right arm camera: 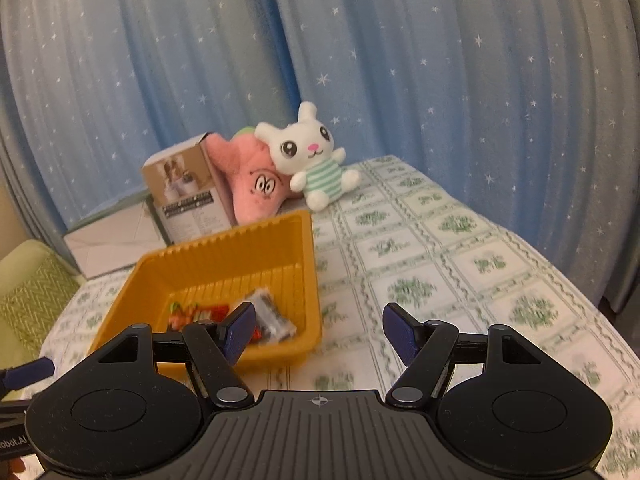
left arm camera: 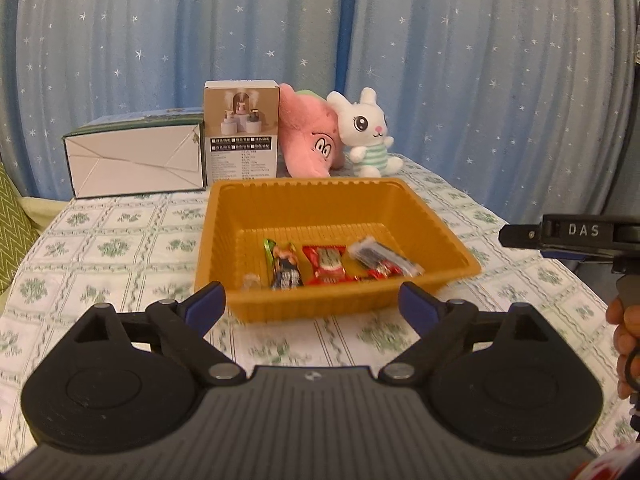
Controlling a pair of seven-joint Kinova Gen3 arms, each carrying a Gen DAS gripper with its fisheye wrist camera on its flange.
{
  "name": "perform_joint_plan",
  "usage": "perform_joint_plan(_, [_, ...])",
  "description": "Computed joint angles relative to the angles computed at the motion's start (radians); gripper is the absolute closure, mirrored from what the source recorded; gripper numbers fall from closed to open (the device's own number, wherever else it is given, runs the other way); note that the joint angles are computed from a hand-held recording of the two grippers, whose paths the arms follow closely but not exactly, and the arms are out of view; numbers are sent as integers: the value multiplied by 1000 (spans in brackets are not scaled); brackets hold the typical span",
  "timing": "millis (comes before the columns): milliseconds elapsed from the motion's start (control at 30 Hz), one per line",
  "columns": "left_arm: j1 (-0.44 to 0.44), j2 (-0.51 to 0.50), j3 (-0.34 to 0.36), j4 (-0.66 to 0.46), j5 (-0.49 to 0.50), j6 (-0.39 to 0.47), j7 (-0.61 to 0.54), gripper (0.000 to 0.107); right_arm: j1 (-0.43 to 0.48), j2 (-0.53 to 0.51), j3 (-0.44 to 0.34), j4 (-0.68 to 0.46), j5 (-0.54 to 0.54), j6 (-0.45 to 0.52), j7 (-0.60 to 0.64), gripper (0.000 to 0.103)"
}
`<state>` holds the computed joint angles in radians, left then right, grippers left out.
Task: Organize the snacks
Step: 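Move both grippers back toward the remaining candies on the tablecloth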
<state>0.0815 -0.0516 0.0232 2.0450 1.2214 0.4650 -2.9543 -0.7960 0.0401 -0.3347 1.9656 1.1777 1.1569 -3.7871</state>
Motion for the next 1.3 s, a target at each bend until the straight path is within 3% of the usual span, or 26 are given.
perform_joint_plan(333, [-12, -121, -72, 119, -58, 66, 12, 15, -126, -9, -88, 73, -77, 29, -50, 33])
perform_joint_plan(567, [-20, -177, -128, 181, -114, 112, -28, 15, -190, 2, -111, 107, -118, -17, 28, 33])
perform_joint_plan(800, [-18, -187, -148, 199, -150, 131, -20, 15, -163, 14, -71, 109, -129, -157, 161, 33])
perform_joint_plan(1000, [-18, -176, -148, 195, -138, 139, -27, 15, -156, 46, -47, 92, -117, -183, 264, 33])
perform_joint_plan(1133, [-22, -169, -140, 193, -142, 141, -22, 15, -145, 53, -29, 85, -123, -212, 302, 45])
perform_joint_plan(1300, [-25, -164, -133, 191, -145, 138, -14, 15, -133, 66, -11, 74, -140, -237, 355, 49])
